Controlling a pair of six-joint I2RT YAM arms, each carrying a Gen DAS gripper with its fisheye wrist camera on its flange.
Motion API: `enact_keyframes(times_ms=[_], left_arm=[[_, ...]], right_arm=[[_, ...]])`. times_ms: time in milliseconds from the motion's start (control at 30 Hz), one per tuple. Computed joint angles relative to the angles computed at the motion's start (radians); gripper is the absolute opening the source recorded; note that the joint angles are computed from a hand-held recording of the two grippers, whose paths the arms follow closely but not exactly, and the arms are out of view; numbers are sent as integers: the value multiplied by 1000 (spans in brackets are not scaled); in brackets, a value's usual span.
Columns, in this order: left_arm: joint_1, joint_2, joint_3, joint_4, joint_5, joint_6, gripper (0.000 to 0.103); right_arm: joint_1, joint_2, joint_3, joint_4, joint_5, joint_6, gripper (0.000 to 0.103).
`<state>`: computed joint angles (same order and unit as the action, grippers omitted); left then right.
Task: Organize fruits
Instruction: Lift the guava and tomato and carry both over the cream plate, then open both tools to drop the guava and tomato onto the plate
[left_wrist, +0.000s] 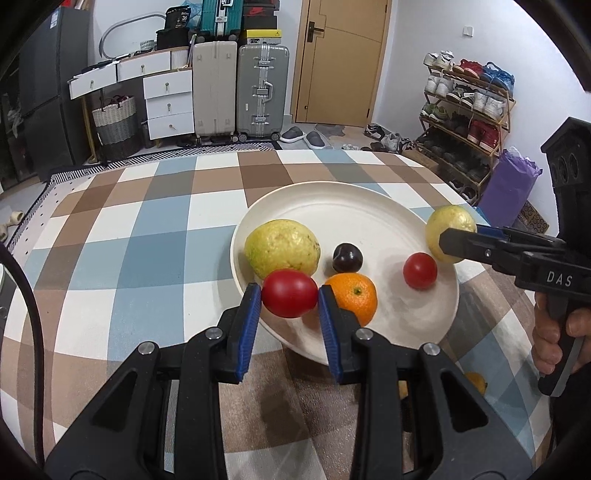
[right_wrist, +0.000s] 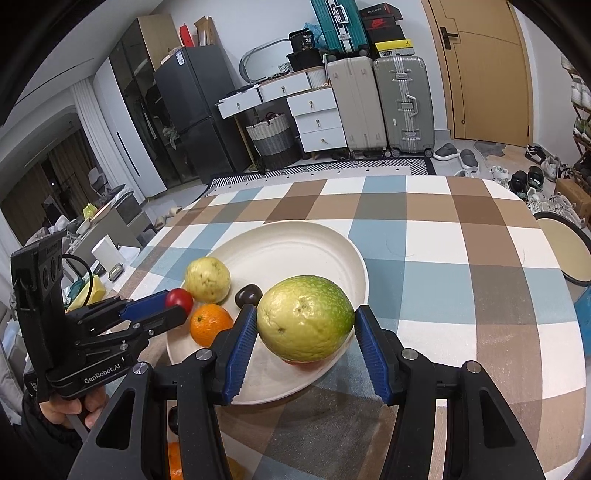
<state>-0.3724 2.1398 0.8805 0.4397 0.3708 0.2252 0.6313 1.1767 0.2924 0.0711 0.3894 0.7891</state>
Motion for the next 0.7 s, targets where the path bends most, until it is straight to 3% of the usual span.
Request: enact_keyframes(times_ms=[433, 700], left_arm=[[-21, 29, 30, 17, -27, -7, 29], [-4, 20, 21, 7, 6, -9, 29]], right_arm=[[-100, 121, 39, 79, -65, -31, 55], [-80, 217, 99, 78, -41, -56, 55]])
